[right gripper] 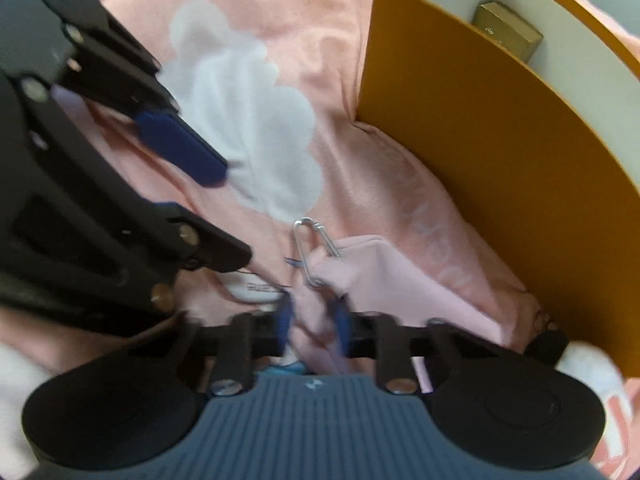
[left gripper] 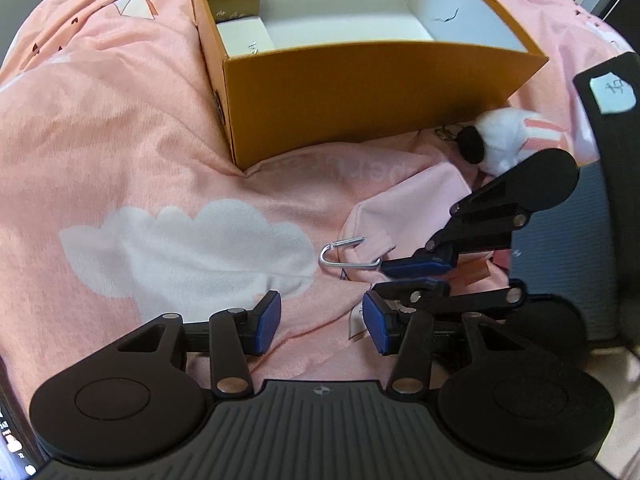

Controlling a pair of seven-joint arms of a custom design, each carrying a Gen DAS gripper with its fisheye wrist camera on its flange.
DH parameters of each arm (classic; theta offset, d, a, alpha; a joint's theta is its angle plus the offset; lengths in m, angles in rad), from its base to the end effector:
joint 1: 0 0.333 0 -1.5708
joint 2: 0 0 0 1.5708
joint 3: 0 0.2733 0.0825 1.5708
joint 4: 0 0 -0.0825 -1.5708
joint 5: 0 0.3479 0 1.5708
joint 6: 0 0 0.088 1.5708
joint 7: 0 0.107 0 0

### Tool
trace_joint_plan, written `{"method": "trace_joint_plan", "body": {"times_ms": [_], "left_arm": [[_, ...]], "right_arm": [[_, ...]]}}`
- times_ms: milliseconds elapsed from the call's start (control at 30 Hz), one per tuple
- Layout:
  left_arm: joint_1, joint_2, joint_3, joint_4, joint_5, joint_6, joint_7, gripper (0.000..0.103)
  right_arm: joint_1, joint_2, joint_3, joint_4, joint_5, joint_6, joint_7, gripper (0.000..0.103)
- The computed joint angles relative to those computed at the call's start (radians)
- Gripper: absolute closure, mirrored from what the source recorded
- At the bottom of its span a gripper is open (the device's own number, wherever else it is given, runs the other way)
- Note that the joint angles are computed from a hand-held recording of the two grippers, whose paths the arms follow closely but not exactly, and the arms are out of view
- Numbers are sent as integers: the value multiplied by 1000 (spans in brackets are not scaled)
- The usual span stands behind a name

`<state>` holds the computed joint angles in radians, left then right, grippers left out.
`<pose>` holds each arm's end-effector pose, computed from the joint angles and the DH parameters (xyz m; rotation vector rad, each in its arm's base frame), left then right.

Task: Organize objects
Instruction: 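Grasp the pink bag by its carabiner loop with the right tool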

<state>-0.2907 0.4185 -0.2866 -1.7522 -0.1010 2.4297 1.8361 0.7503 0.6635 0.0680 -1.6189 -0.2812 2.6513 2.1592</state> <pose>0.5388 -0.3313 0.3496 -1.2533 2.8245 -0.5149 0.4579 0.4902 0.2650 -2.3360 1.4967 -0.2359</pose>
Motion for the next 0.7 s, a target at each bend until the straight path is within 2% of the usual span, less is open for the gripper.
{"method": "trace_joint_plan", "body": {"times_ms": [167, 233, 267, 367, 433, 533, 600, 633, 700], "left_arm": [[25, -5, -11, 5, -52, -4, 17, 47], [31, -4, -18, 2, -73, 0, 33, 47], [37, -7, -27, -5, -91, 7, 54, 47], [44, -1, -49, -7, -135, 2, 116, 47], [30, 7, -45, -2, -126, -11, 131, 47], [12, 28, -38, 12, -118, -27, 122, 47], [-26, 39, -14, 24, -55, -45, 78, 47], [-49, 41, 2, 24, -11, -44, 49, 47], [-68, 40, 10, 25, 37, -43, 19, 47]], "right_arm": [[11, -83, -22, -100, -27, 65, 59, 96], [18, -116, -33, -129, -50, 78, 89, 103], [12, -144, -38, -162, -59, 95, 103, 103], [58, -221, -116, -233, -187, 101, 248, 103], [16, -265, -94, -279, -193, 112, 264, 103], [-71, -296, -10, -331, -146, 123, 151, 103], [-116, -283, 50, -331, -75, 112, 45, 95], [-133, -277, 77, -330, -39, 95, -16, 94], [-140, -263, 99, -315, -2, 58, -105, 78]]}}
